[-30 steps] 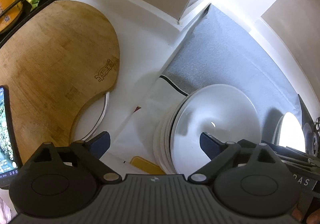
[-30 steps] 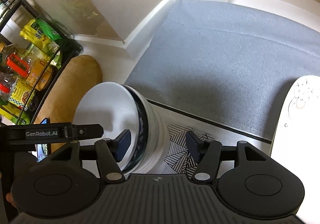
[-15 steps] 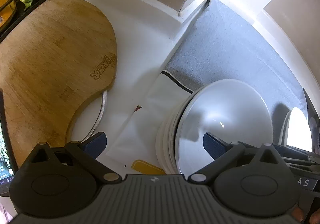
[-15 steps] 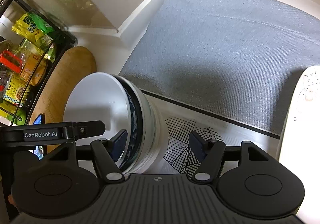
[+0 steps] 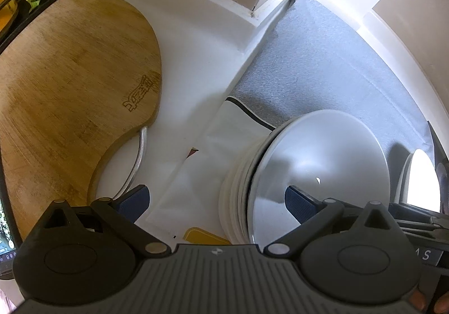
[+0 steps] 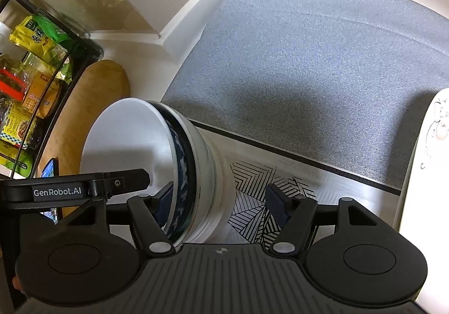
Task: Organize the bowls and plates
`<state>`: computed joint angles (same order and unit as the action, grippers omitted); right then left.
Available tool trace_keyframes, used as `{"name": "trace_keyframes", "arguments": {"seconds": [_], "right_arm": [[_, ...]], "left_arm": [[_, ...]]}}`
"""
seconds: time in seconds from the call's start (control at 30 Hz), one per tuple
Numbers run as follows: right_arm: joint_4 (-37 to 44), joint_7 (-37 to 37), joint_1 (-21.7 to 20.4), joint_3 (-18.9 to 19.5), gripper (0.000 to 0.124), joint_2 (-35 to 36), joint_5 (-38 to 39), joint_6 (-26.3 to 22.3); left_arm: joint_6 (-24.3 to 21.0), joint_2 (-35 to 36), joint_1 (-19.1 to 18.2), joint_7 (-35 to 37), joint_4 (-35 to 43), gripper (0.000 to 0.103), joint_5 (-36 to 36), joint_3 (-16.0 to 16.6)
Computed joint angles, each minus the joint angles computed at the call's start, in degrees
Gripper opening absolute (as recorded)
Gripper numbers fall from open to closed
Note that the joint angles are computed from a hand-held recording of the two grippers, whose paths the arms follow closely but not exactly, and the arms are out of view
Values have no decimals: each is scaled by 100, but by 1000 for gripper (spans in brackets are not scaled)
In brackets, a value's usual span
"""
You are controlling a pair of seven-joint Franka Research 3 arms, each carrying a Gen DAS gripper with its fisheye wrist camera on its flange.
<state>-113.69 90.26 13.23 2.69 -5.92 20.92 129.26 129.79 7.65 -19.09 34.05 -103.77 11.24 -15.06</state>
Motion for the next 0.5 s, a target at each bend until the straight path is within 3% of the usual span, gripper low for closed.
{"name": "trace_keyframes", "arguments": {"seconds": [0.5], "right_arm": [[113,6,-15,-20,71,121,39,-91]], "left_arm": [[265,-18,74,24,-162,103,-256,15]]}}
